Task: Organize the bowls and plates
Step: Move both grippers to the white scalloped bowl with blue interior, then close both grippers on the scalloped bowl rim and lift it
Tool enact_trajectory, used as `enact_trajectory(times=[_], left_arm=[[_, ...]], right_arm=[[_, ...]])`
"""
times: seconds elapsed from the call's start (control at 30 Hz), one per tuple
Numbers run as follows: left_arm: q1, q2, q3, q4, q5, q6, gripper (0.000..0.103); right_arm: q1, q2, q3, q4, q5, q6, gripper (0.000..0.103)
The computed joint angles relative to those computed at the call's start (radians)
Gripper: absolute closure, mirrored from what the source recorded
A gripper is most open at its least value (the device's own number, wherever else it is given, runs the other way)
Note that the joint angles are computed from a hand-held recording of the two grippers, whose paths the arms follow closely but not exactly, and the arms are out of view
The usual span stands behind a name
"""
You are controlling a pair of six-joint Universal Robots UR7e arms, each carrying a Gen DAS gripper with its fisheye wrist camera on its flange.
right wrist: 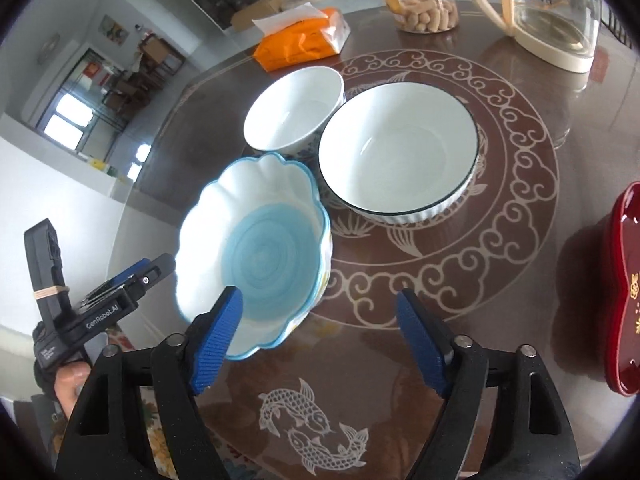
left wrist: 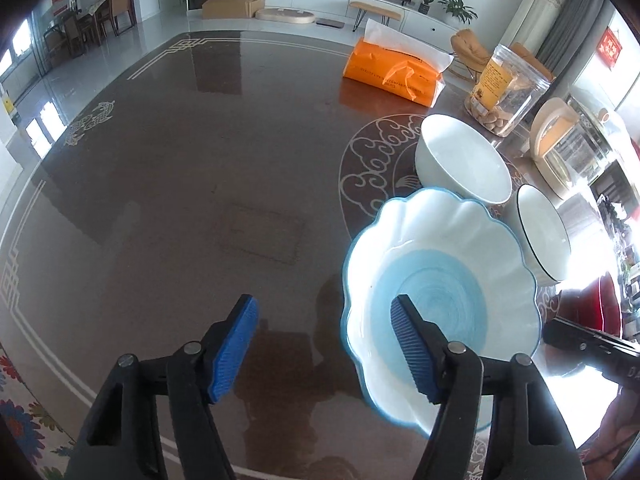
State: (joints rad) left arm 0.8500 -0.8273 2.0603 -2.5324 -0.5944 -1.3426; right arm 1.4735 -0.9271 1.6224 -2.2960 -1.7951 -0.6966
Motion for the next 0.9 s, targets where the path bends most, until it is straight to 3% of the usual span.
enact_trajectory(times=[0.03, 0.07, 0.17, 0.4, 0.5, 0.53, 0.6, 0.7, 0.9], left_arm=[[0.012, 0.004, -0.007, -0.018, -0.005, 0.019, 0.044], [0.022, 0.008, -0.011, -0.038, -0.013, 0.039, 0.052], [0.047, 0.019, -0.017, -0.103, -0.031, 0.092, 0.067], [0.081, 0.05, -0.04, -0.205, -0.074, 0.172, 0.087], [0.082, 0.061, -0.053, -0.195, -0.076, 0.175, 0.091], [0.08, 0.063, -0.055, -0.187, -0.069, 0.175, 0.091], [0.076, 0.066, -0.048, -0.201, -0.058, 0.184, 0.092], [0.065, 0.067, -0.036, -0.204, -0.05, 0.167, 0.094], [0.013, 0.074, -0.003, -0.216, -0.048, 0.114, 0.095]], right_arm=[[0.005, 0.016, -0.003, -0.008, -0.02, 0.011, 0.055], [0.009, 0.029, -0.008, -0.016, -0.037, 0.02, 0.056], [0.016, 0.054, -0.005, -0.053, -0.063, 0.023, 0.054], [0.023, 0.08, -0.001, -0.1, -0.105, 0.023, 0.054], [0.024, 0.082, 0.003, -0.1, -0.118, 0.013, 0.059], [0.023, 0.079, 0.006, -0.096, -0.117, 0.008, 0.074], [0.023, 0.077, 0.007, -0.081, -0.095, -0.003, 0.085], [0.039, 0.074, 0.041, -0.156, -0.135, -0.047, 0.087], [0.016, 0.052, 0.039, -0.123, -0.108, -0.064, 0.089]])
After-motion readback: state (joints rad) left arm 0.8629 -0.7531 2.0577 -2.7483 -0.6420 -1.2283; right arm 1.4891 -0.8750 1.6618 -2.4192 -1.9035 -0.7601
